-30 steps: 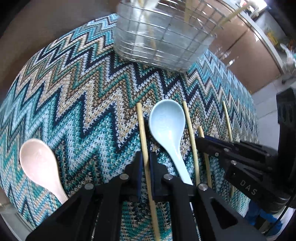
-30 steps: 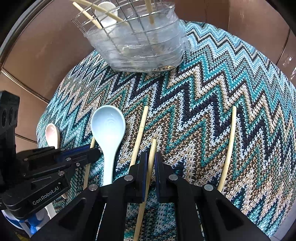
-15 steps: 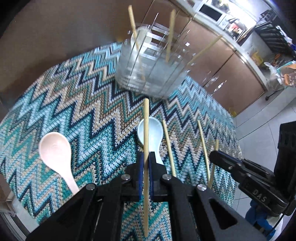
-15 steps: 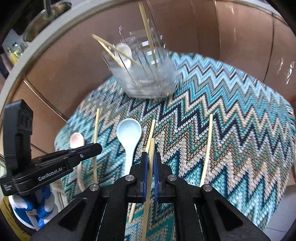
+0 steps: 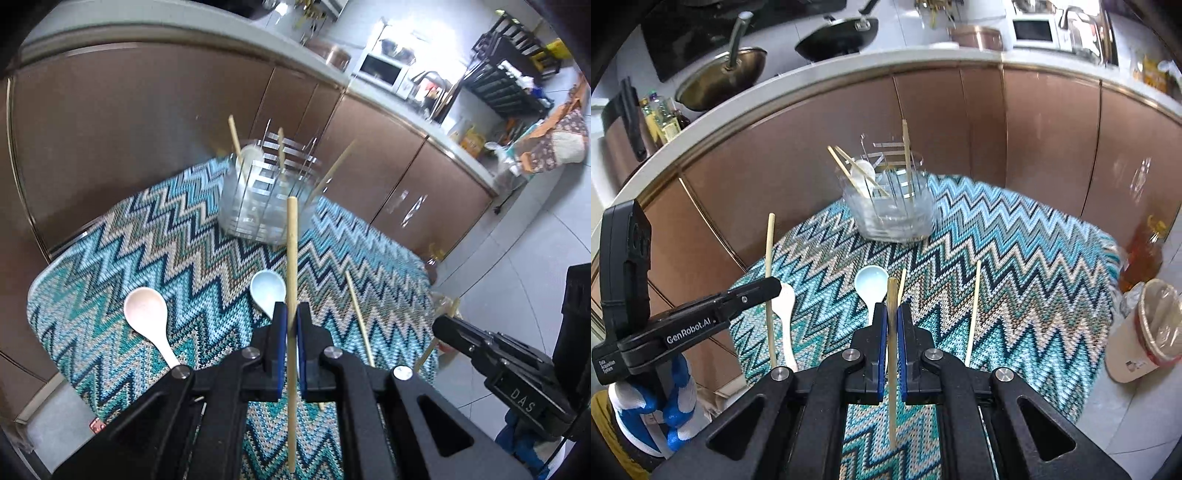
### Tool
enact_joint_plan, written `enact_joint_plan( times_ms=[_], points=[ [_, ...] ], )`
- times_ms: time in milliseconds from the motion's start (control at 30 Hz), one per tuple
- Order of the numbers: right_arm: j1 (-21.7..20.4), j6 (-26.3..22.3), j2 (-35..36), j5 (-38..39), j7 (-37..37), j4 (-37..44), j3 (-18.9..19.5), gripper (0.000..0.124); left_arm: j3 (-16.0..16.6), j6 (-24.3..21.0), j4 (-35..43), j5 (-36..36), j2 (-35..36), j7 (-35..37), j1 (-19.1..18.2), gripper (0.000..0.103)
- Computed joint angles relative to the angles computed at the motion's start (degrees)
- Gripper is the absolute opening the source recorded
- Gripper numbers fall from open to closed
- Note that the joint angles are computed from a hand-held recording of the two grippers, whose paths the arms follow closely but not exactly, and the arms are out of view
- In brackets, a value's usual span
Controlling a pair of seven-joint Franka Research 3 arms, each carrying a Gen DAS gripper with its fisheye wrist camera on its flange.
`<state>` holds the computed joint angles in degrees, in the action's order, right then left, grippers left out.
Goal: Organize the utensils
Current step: 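Lift both held chopsticks and carry them over the wire holder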
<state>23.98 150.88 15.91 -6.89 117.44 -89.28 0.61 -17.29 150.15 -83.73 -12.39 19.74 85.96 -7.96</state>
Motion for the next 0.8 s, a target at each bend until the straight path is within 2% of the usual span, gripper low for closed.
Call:
enact_joint_plan(
  times_ms=[167,367,800],
  points=[
    [1.8,1.4,-2.7,-5.4,5.0,-2.4,-1.0,0.005,-1.2,3.8,-4.5,-4.0,-3.8,3.5,1.5,0.005],
    [1.8,2.5,-4.3,-9.3,7.7,-3.9,-0.3,0.005,-0.4,6.1,-6.9,-4.8,-5.6,4.0,0.9,0.005],
    [-1.4,8.3,-3.5,-0.9,2.8,-6.4,0.4,0.005,0.3,7.9,-4.0,0.4,-1.7,1.5,0.2,0.005]
  ],
)
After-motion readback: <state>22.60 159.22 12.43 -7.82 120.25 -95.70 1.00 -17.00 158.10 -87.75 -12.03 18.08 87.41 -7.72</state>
